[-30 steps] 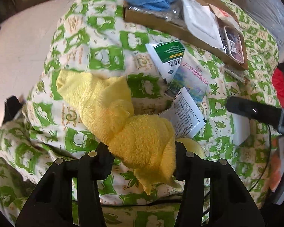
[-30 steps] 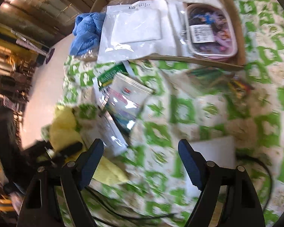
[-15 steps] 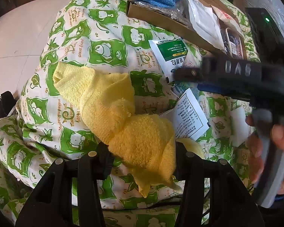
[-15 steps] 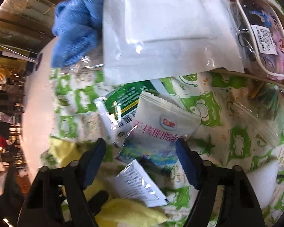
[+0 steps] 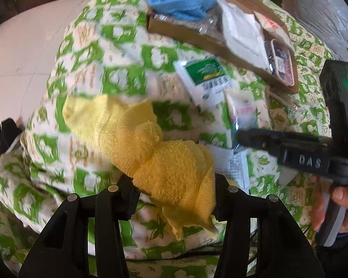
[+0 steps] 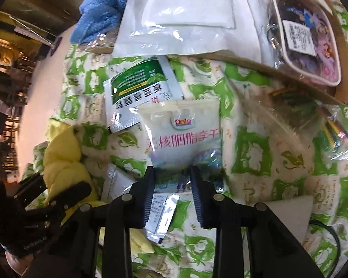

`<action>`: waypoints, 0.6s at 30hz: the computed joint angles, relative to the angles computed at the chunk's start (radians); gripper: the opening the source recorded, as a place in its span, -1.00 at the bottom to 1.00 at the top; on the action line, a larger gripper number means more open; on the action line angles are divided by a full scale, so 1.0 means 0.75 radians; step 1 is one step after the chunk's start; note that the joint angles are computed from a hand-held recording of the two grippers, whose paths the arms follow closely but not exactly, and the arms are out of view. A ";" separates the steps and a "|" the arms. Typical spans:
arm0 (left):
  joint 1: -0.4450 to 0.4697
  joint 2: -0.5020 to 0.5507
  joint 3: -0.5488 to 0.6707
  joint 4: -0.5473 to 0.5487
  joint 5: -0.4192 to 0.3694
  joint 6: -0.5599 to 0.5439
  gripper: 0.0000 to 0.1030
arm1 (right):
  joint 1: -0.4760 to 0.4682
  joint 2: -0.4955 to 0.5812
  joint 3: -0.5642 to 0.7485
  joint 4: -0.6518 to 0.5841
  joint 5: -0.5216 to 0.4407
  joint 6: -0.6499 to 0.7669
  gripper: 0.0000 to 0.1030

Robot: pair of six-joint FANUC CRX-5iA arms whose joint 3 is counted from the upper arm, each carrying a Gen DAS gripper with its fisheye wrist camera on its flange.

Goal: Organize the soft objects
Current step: 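Lift yellow towel with left tool while right tool grasps white Dole juice packet, then hold yellow towel with left tool while right tool holds Dole packet above the cover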

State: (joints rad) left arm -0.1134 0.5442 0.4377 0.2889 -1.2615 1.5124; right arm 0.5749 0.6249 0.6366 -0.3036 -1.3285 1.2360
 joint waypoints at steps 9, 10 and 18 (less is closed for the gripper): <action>-0.016 0.075 0.073 -0.033 -0.082 0.037 0.03 | 0.020 0.013 0.005 0.113 0.034 -0.025 0.39; -0.017 0.075 0.072 -0.034 -0.081 0.038 0.03 | 0.013 0.037 0.024 0.113 0.027 -0.020 0.39; -0.008 -0.003 -0.070 0.041 0.078 0.019 -0.11 | 0.079 -0.058 -0.195 0.276 0.230 -0.053 0.05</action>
State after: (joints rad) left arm -0.1196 0.5416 0.3854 0.3196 -1.2032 1.5263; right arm 0.6344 0.5813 0.4904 -0.0965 -1.1563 1.1965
